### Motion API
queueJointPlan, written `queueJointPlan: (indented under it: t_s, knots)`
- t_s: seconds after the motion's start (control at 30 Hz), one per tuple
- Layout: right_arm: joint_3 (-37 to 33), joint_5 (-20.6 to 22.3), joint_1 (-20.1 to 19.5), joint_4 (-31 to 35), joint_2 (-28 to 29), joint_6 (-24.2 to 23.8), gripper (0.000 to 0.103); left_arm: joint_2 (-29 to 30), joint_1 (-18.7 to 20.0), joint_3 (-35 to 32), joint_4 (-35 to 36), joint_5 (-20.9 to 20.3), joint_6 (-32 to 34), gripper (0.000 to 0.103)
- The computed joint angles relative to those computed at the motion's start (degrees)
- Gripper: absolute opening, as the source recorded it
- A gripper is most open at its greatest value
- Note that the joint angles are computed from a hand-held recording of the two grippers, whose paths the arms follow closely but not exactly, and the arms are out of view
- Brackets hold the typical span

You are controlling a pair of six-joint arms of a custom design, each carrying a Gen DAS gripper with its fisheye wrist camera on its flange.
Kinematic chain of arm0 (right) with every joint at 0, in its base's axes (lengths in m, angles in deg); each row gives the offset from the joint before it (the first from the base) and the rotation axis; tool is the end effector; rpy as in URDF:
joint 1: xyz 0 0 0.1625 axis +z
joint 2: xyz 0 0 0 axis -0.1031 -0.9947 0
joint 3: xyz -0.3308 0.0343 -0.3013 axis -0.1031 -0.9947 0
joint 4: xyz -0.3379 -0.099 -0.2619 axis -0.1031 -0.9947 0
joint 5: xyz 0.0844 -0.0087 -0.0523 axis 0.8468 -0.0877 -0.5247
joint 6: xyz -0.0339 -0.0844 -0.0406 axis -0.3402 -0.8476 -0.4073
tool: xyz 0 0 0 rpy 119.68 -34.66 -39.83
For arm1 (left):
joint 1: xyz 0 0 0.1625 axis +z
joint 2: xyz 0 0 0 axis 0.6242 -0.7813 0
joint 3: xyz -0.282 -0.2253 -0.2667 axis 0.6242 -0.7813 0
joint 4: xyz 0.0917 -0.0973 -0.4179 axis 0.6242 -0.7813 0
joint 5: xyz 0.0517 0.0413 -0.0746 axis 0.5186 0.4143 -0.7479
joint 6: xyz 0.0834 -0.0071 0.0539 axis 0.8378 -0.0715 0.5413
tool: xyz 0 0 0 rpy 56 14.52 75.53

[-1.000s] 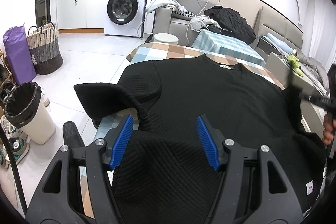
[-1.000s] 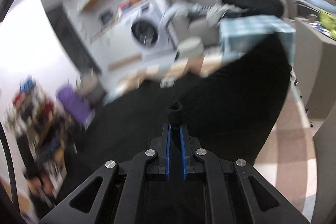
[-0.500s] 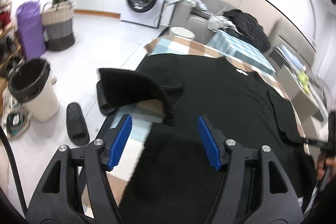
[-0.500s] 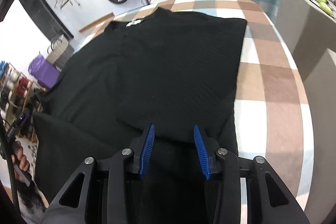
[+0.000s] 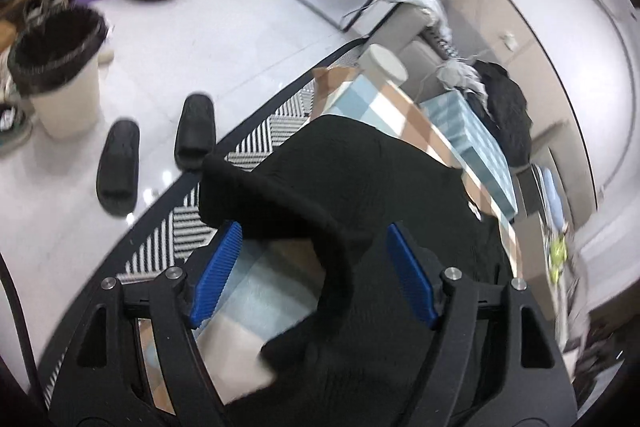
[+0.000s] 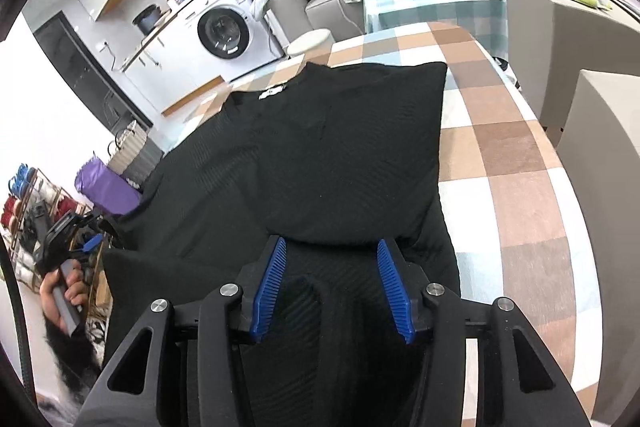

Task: Fold small clothes

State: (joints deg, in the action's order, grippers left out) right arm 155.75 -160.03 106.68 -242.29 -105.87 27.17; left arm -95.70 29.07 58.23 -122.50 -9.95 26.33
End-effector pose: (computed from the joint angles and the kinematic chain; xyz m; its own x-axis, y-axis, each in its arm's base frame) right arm 0.1282 -0.3137 0.1624 -0.8329 0.4384 0.3376 0.0216 0.6354 -0.7719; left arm -0.0671 -0.6270 0.1781 -0.9717 -0.1078 -0.2101 0.0320 0.8214 -0.5695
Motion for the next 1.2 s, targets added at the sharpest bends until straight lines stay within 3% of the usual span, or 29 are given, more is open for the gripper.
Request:
queueJointPlan:
  t_s: [0.07,0.13,0.17,0.2,0.4,0.5,0.6,0.67,0.7,0.87,0.93,1.0,1.03,1.13,1.2]
  knots:
    - [0.1,0.1,0.1,-1.0,0.5,0.4,0.050,1.8,0.9,-2.7,2.2,1.1,-4.1,0.073]
    - [0.1,0.1,0.2,-1.5,0.8,0.7,0.050,3.2,2.1,-4.2,1.4,1.0,-6.7,0.057]
    - [0.0,-0.2,0.2,-1.8,1.1,0.9,0.050,3.7,2.4,-4.6,0.9,1.4,-7.0,0.024]
    - [0.1,0.0,0.0,-1.9,1.3,1.1,0.050,4.0,2.6,-4.8,0.9,0.9,-6.8,0.002]
    - [1.1,0.6,-0.6,-3.4,2.2,2.2,0.050,1.4,2.4,2.0,-7.0,2.2,-2.3,0.002]
    - [1.6,1.5,-1.4,-4.6,2.8,2.9,0.050,1.4,1.0,3.1,-9.9,5.1,-0.1,0.002]
    - [2.1,2.4,-1.7,-6.0,3.6,3.1,0.050,4.2,-3.5,2.1,-16.3,10.5,9.8,0.002]
    - [2.5,2.3,-1.2,-7.0,4.1,3.2,0.050,6.4,-6.8,0.9,-18.1,11.3,17.8,0.002]
    - [2.7,2.1,-1.0,-7.4,4.2,3.2,0.050,7.0,-7.9,0.7,-18.0,10.7,20.2,0.002]
    - [3.4,0.1,0.1,-8.0,4.4,4.4,0.050,9.0,-12.2,2.4,-11.1,-1.8,33.1,0.002]
    - [3.7,-0.1,0.1,-7.9,4.1,4.8,0.050,9.6,-12.5,3.6,-8.6,-1.8,33.8,0.007]
    - [3.9,-0.3,0.2,-8.0,4.0,5.1,0.050,10.3,-12.0,3.8,-5.1,0.6,31.5,0.025]
    - [3.9,-0.3,0.1,-7.8,3.9,5.1,0.050,10.4,-11.6,3.9,-4.0,1.9,30.1,0.029]
    - [3.8,-0.2,-0.1,-7.1,3.7,5.1,0.050,9.6,-10.1,4.5,-3.0,1.7,28.4,0.031]
    - [3.8,0.1,-0.4,-7.0,3.7,5.1,0.050,8.7,-10.0,5.8,-4.0,1.7,27.6,0.040]
